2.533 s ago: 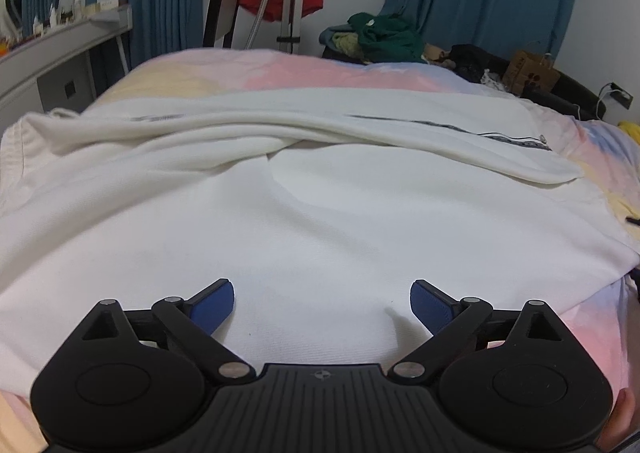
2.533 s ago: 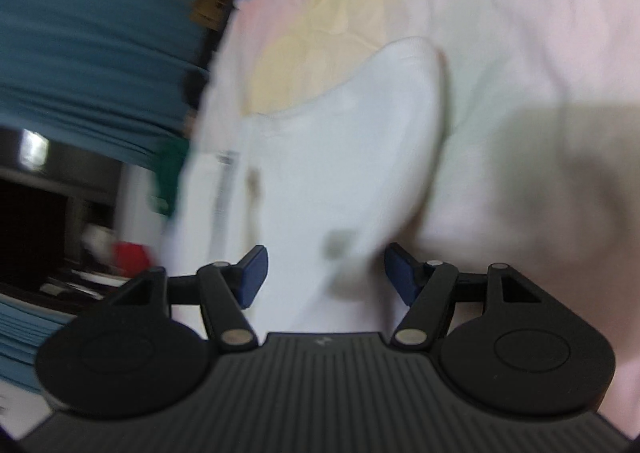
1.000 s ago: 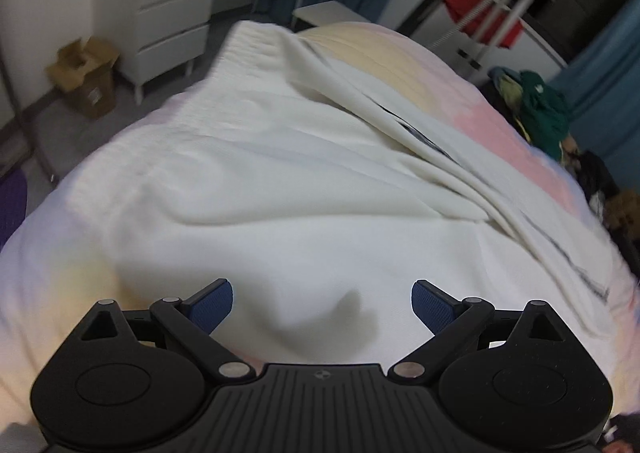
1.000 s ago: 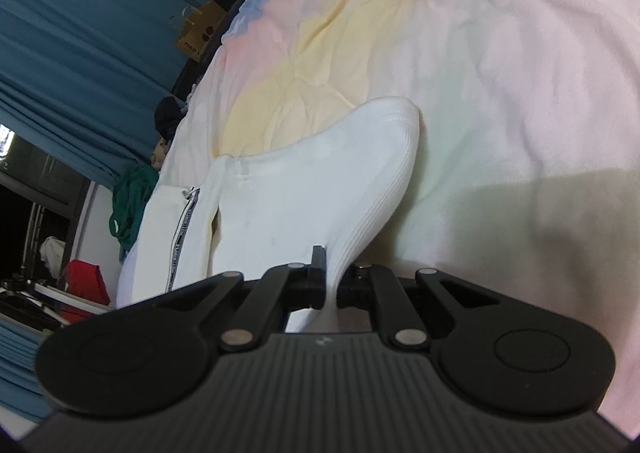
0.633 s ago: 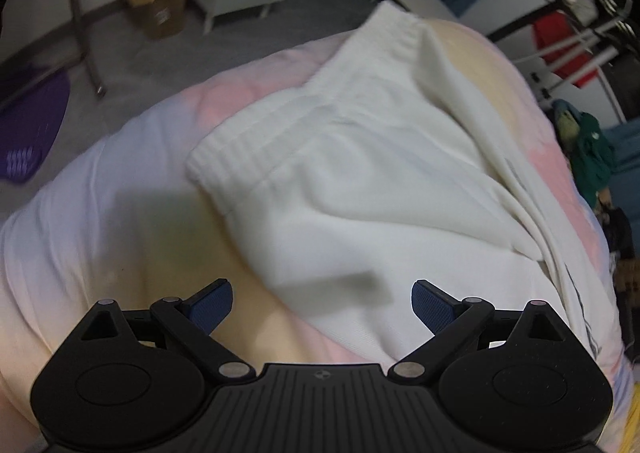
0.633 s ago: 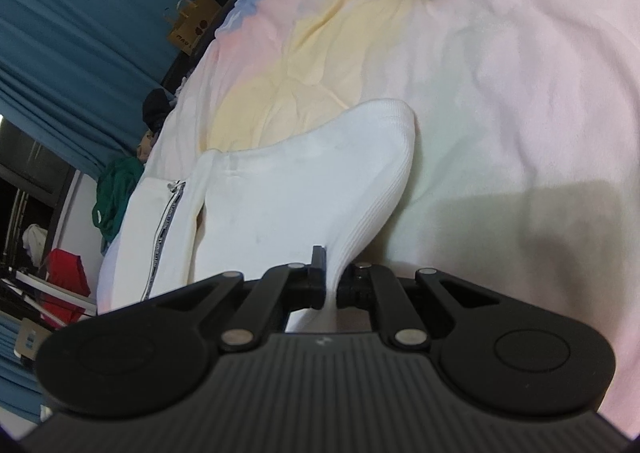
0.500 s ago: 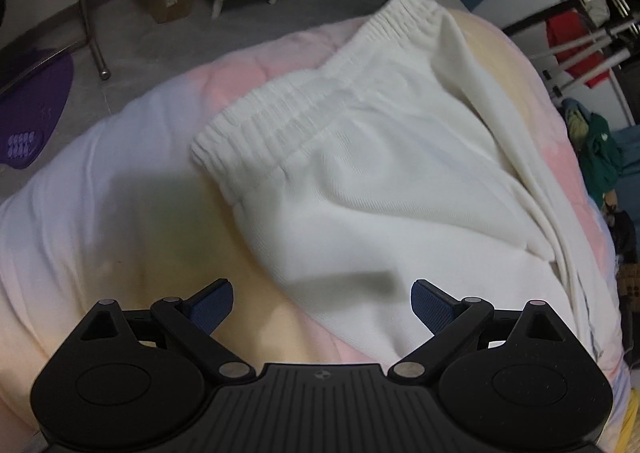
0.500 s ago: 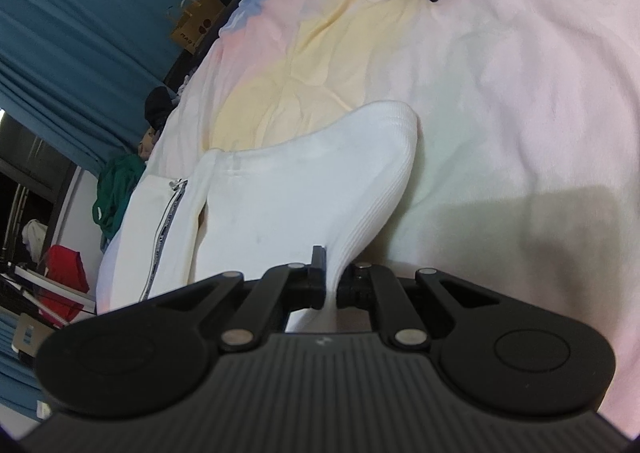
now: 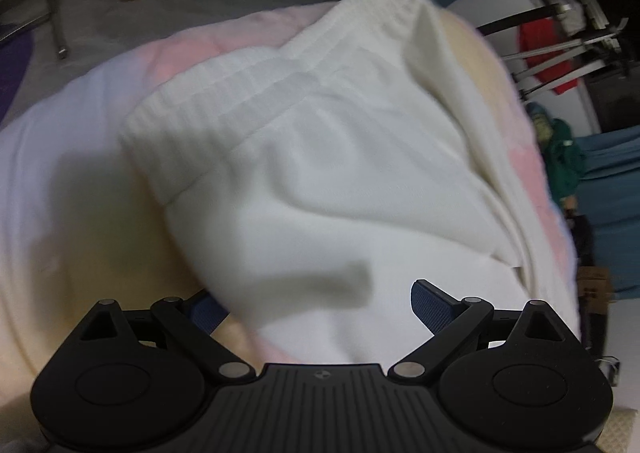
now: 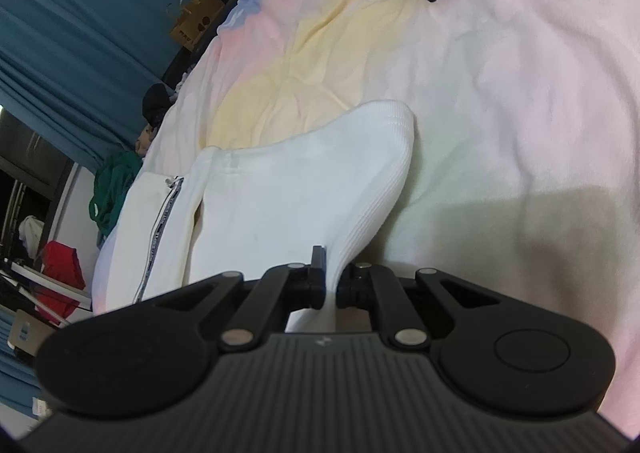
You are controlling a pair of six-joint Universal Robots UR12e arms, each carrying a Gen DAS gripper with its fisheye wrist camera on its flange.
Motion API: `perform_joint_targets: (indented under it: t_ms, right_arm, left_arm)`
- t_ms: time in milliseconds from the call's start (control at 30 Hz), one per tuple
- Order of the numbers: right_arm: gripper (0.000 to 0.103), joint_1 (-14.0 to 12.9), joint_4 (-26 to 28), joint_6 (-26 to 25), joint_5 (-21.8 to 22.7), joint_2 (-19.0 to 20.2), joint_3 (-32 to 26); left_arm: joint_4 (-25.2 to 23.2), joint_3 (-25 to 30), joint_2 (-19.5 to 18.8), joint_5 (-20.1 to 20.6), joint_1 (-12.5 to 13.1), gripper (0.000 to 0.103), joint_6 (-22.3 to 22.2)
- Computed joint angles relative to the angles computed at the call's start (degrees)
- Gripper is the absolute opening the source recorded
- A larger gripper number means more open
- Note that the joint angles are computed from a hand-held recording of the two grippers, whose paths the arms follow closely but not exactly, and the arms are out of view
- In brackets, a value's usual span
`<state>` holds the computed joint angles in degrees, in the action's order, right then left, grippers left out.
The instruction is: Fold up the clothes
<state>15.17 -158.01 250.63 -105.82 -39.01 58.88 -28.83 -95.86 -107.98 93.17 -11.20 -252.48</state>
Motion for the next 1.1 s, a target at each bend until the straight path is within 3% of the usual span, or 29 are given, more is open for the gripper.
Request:
perform_joint_targets:
  t_ms: [167, 300, 467, 533, 667, 767, 833, 900, 1000, 1100]
  right_arm:
    - [0.005, 0.1, 0.5, -0.5, -0.6, 0.1, -0.4]
    - [0.005, 0.2, 0.6, -0.2, -0.7, 0.1, -0.4]
    - [0.006, 0.0, -0.2, 0.5, -0.2, 0.1, -0.2]
    - [0.006, -0.1, -1.3, 1.5, 0.4, 0.2, 0.1]
    - [0.006, -0.3, -6.0, 4.1, 1.0, 0.3, 1.1]
    - [0.006, -0.2, -7.5, 4.6, 0.3, 0.5, 1.2]
    - [0.005, 0.1, -8.3, 4.4, -1.0, 0.5, 0.9]
    - [0.005, 0.5, -9.1, 3.3, -2.8, 0.4, 0.7]
    - [0.005, 1.1, -8.9, 1.4, -5.3, -0.1, 0.0]
    - [0.005, 1.4, -6.9, 0.6, -7.0, 0.4, -2.8]
  left_arm:
    - [10.3, -2.1, 0.1, 3.2, -1.1, 0.097, 2.1]
    - [15.5, -3.5, 0.4, 4.2, -1.3, 0.097, 1.4]
    - [8.8, -1.5, -0.9, 1.7, -0.6, 0.093, -0.1]
    - [6.5, -0.8, -1.5, -0.6, -0.1, 0.078, -0.4]
    - [4.0, 0.3, -2.6, -1.4, 0.3, 0.062, -0.4]
    - [3.0, 0.2, -2.6, -0.7, 0.5, 0.035, -2.3]
    - [3.1, -0.2, -2.4, -0.6, 0.7, 0.007, -4.1]
    - [6.5, -1.2, -1.9, 0.9, 0.5, 0.003, -4.3]
    - [9.9, -1.5, -1.0, 3.7, -0.2, 0.003, -0.1]
    - [13.1, -1.1, -0.2, 4.0, 0.2, 0.002, 0.8]
